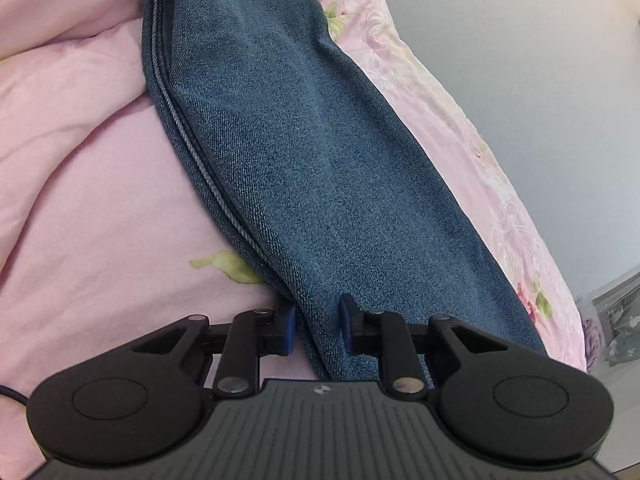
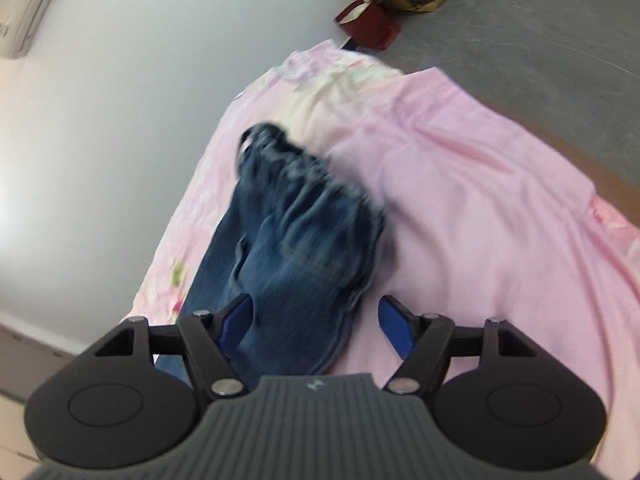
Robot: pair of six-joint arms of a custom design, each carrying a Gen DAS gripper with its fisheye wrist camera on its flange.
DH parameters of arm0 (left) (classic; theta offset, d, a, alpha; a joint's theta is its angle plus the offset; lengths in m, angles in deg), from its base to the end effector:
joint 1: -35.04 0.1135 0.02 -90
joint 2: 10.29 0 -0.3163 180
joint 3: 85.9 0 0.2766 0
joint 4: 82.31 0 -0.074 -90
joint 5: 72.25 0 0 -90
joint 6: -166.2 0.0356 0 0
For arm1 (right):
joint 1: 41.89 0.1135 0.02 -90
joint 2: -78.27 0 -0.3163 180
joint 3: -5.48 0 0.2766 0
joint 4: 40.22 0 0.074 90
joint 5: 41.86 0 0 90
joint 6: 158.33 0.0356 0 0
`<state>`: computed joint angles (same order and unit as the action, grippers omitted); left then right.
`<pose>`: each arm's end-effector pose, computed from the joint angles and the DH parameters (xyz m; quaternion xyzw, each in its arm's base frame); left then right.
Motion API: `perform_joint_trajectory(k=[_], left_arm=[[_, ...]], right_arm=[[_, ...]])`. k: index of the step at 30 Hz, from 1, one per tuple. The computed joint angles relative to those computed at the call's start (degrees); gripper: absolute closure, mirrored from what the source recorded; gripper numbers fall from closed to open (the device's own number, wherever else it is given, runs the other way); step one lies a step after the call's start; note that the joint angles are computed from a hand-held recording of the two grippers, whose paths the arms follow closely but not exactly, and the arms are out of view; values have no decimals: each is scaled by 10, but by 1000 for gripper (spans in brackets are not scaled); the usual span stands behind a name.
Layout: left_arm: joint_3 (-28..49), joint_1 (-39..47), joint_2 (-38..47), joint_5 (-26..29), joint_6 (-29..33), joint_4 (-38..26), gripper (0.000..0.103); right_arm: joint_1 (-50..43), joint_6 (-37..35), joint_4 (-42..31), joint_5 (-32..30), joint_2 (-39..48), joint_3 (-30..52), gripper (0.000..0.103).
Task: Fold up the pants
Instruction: 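Grasp the elastic waistband cuff with the right gripper while the left gripper grasps the leg, then open both grippers and release the jeans, smoothing them flat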
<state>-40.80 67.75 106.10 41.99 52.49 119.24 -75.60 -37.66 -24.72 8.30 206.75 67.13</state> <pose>0.2756 0.1596 0.0536 -0.3703 0.8431 -0.1701 0.3509 0.3362 -0.1969 0.0277 0.3771 0.8109 0.3131 0.3197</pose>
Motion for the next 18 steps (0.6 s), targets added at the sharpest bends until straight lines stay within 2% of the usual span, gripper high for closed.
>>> perform_joint_trajectory(k=[2, 3, 4, 8, 12, 15, 18], left_arm=[[-1, -2, -1, -4, -4, 1, 80], [-2, -3, -4, -7, -5, 0, 81], [-4, -4, -11, -9, -4, -3, 82], [-16, -9, -59, -24, 17, -27, 85], [-38, -2, -131, -22, 43, -66, 88], [-56, 16, -206, -10, 83, -139, 88], [-77, 47, -283, 20, 131, -229, 89]], right_arm=[[10, 25, 8, 0, 24, 26, 37], [17, 33, 18, 6, 35, 38, 48], [23, 34, 15, 24, 30, 35, 53], [27, -27, 15, 41, -31, -5, 69], [26, -61, -28, 52, -115, -40, 73], [11, -93, -65, 59, -177, -69, 73], [-41, -146, -153, 36, -237, -92, 73]])
